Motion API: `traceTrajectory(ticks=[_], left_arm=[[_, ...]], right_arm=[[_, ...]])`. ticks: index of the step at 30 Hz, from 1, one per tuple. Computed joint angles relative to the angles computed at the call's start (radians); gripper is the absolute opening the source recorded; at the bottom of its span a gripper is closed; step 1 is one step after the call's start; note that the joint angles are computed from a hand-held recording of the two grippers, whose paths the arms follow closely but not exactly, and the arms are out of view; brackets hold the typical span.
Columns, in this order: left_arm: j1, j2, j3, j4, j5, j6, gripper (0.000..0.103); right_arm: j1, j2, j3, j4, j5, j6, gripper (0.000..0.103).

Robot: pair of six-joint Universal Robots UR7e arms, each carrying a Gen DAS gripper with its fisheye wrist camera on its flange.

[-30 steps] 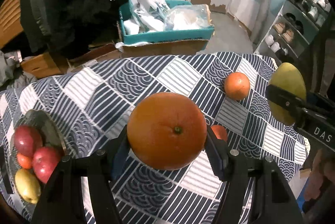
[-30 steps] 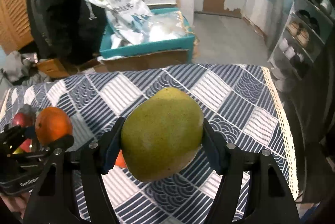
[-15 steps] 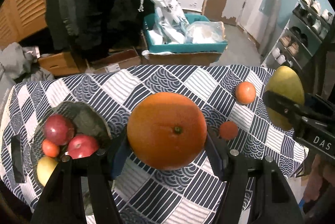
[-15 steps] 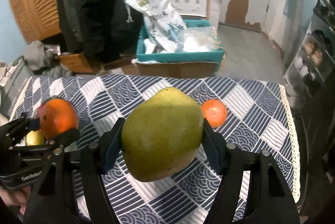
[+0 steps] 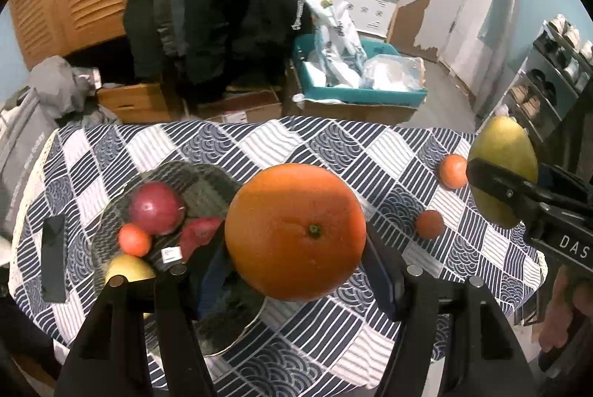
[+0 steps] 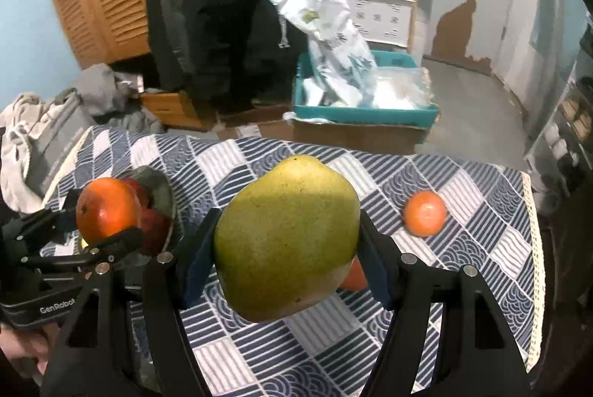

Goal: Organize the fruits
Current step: 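Carry the orange in the left tool and the mango in the right tool to the plate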

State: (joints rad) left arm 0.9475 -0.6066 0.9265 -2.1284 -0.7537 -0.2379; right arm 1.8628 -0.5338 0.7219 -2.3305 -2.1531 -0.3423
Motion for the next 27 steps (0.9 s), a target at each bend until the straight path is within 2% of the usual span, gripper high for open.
traceTrajectory(ticks=[12, 27], left_arm=[[0.027, -0.096, 0.109, 0.007, 0.041, -0.084, 0.068], [0.088, -0.184, 0.209, 0.091, 0.015, -0.220, 0.068]], right_arm=[[0.022, 0.068, -0.059, 0.056, 0.062, -0.011, 0.070], [0.044, 0.172, -0.162, 0.178, 0.113, -0.011, 0.070]])
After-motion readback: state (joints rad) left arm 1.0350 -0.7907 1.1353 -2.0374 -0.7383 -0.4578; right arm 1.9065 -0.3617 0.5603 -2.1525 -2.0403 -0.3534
